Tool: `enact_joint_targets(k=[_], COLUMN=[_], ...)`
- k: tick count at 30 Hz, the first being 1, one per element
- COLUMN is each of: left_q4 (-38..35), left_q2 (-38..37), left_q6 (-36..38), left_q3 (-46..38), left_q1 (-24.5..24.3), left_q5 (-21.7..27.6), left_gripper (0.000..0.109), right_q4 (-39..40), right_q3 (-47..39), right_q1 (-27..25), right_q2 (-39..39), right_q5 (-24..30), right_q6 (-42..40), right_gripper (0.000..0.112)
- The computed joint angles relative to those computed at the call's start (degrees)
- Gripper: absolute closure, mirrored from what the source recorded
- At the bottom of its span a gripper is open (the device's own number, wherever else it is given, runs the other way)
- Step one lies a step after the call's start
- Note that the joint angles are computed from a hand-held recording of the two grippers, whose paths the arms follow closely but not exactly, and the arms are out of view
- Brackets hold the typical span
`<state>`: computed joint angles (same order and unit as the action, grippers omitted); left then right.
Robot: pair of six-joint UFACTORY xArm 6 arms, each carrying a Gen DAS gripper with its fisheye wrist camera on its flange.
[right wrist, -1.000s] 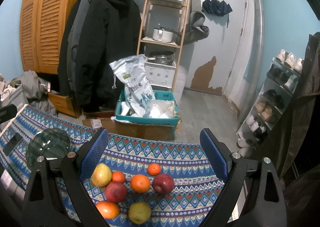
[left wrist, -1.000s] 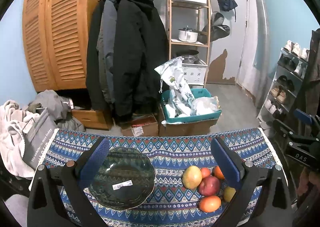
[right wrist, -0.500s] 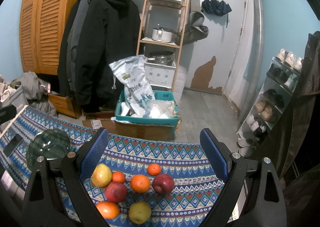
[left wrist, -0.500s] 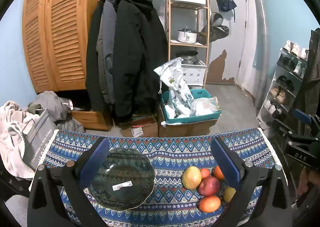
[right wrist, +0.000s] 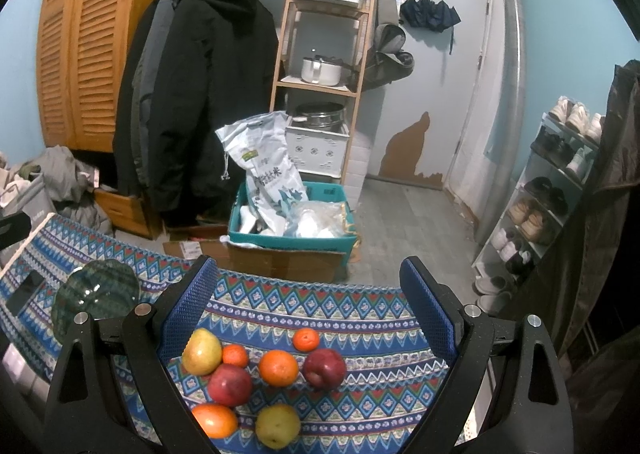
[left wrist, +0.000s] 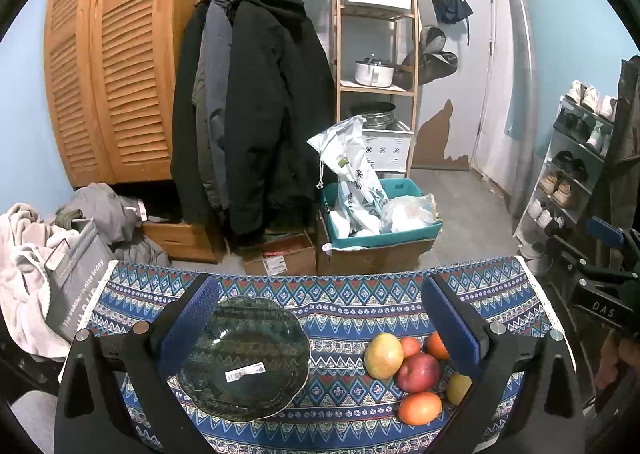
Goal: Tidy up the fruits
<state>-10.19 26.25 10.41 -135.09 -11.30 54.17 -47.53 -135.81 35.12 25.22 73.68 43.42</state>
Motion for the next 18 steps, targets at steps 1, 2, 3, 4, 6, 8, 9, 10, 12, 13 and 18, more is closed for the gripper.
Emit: enact_joint_targets(k=[1,2,3,4,6,8,9,10,12,13,18], left_q4=[-0.04,-0.11,-0.07,-0.07,-0.12,-0.11,-0.12,-0.11,-0.12,-0.12,-0.01], left_q2=[-0.01,-0.03,-0.10,-0.10,-0.07,-0.12,-0.22,-0.28,-0.26,-0.26,-0.01], left_q6=[0.05,0.12,0.10,0.10,0.14,0.10,0.12,0.13,0.15,0.15,0.10], left_q3=[-0.01,0.01,0.16,0.16,0.10,0.21,0.37,0.50,0.45,0.45,-0.04], left_q1=[0.02,0.04,0.03,0.03,0.05,0.03,0.04,0.03,0.03,0.03,-0.10], left_q5=[0.06,0.10,-0.02,-0.02,0.03,-0.04,-0.08,-0.19,-0.13,-0.13,0.16], left_gripper=[0.006,0.006,0.006,0.006,0.006,0.006,0.006,0.006,0.006,0.006,0.006], right_q4=[0.04,0.07,-0.01,-0.03,-0.01,-0.09,-0.04,-0.01,0.00,0.04,-0.05], right_q3=[0.13,0.34,0.29,0.52,1.51,1.66,1.64,1.68,1.69,1.65,2.88], right_q1=[-0.08,-0.15,-0.06,-0.14,-0.31,-0.31,-0.29,-0.33,-0.35,-0.35,-0.42], right_q2=[-0.08,-0.19,-0.19,-0.35,-1.01,-1.11,-1.10,-1.12,-1.12,-1.10,-1.90], right_q5=[-0.09,-0.17,-0.08,-0.14,-0.43,-0.52,-0.55,-0.60,-0.60,-0.56,-0.81], right_q6=[0.07,0.18,0.13,0.22,0.51,0.61,0.59,0.62,0.63,0.55,0.76], right_gripper=[0.021,0.021,0.021,0.021,0.021,0.021,0.021,0.021,0.021,0.021,0.021])
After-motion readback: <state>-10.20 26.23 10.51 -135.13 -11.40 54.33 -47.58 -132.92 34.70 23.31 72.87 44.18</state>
